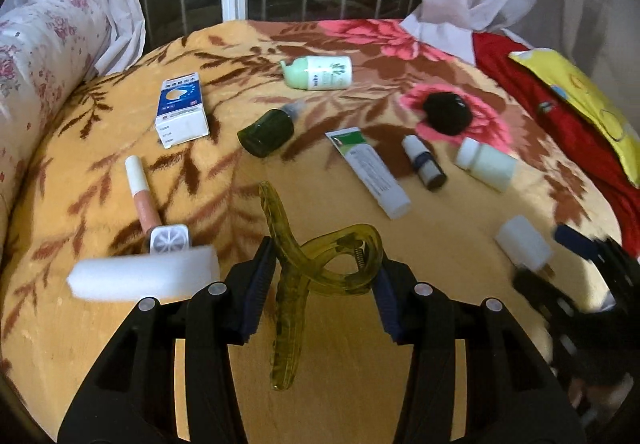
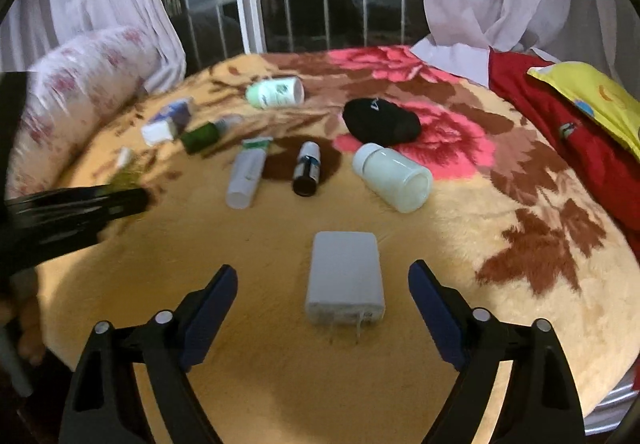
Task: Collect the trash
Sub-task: 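Grasp the white charger plug with the right tool, then lower both held items into the orange bin and open both tools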
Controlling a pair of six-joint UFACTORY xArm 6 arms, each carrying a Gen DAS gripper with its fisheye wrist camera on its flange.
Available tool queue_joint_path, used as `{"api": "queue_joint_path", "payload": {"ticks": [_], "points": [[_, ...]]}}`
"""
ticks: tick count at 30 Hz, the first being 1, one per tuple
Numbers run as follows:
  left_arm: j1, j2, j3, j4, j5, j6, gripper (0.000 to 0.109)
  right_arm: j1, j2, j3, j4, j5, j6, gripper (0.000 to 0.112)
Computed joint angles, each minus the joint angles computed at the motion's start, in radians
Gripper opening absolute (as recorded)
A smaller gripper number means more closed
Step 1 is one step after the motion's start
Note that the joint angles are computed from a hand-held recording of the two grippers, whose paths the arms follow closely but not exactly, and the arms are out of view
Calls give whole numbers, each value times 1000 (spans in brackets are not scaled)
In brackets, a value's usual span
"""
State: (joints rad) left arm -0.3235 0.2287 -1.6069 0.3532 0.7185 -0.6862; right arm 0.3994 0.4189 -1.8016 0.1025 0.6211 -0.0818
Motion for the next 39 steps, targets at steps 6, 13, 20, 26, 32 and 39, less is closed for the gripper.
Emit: {"api": "queue_joint_path", "payload": {"ticks": [6, 13, 20, 26, 32, 39], "points": [[-7, -91, 121, 11, -57, -22, 46, 8, 148, -238, -106, 214, 84, 60], [-17, -168, 228, 13, -99, -30, 46, -2, 127, -217, -25, 213, 51, 39], [-31, -268, 347, 4, -132, -47, 46, 21, -23, -33, 64, 127, -30, 39], [-68, -414, 487, -47, -111, 15, 46, 71, -214, 166, 225, 121, -220, 39], [-132, -546, 655, -200, -17, 130, 46, 125, -324, 314, 356, 299, -370, 39], [-144, -550, 764, -370, 89, 211, 46, 175, -275, 405, 333, 415, -349, 39]]}}
